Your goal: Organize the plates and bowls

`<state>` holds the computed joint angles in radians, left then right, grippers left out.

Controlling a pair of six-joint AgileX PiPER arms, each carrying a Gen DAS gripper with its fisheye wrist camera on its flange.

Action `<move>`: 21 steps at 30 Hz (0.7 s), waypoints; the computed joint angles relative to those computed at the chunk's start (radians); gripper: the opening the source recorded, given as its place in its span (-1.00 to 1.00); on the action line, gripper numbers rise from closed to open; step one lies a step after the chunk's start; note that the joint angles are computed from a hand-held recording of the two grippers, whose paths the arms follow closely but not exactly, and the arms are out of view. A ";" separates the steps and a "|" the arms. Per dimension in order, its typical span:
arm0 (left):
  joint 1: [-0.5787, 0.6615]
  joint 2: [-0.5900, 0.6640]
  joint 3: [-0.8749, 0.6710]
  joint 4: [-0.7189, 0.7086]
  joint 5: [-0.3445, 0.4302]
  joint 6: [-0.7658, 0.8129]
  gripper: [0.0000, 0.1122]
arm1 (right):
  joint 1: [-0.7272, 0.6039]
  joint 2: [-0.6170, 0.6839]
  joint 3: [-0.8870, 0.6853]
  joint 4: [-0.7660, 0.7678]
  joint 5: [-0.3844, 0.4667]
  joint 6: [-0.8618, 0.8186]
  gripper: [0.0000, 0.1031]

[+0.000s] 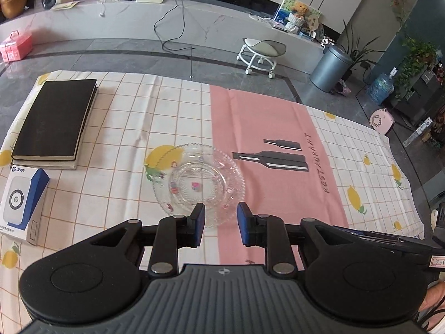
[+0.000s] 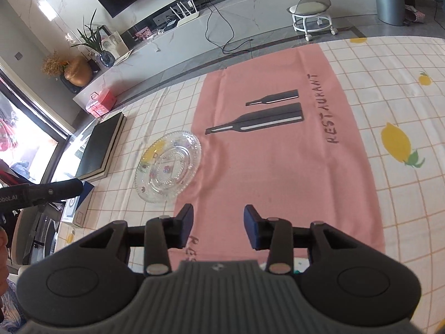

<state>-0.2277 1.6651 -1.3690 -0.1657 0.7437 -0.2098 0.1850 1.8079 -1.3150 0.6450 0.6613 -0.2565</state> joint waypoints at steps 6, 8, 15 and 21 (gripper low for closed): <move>0.151 0.172 -0.041 -0.199 -0.086 0.284 -0.41 | 0.064 0.240 -0.246 0.027 0.033 0.072 -0.20; 0.176 0.220 -0.038 -0.238 -0.136 0.356 -0.37 | 0.078 0.301 -0.301 0.032 0.018 0.085 -0.20; 0.285 0.355 -0.038 -0.598 -0.139 0.708 -0.37 | 0.069 0.496 -0.503 0.069 0.052 0.101 -0.34; 0.320 0.403 -0.027 -0.756 -0.132 0.858 -0.37 | 0.041 0.554 -0.509 0.228 0.044 -0.012 -0.37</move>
<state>0.0923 2.0680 -1.3956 -0.9220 0.6121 0.6480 0.2260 2.3624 -1.8237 0.8726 0.7055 -0.2683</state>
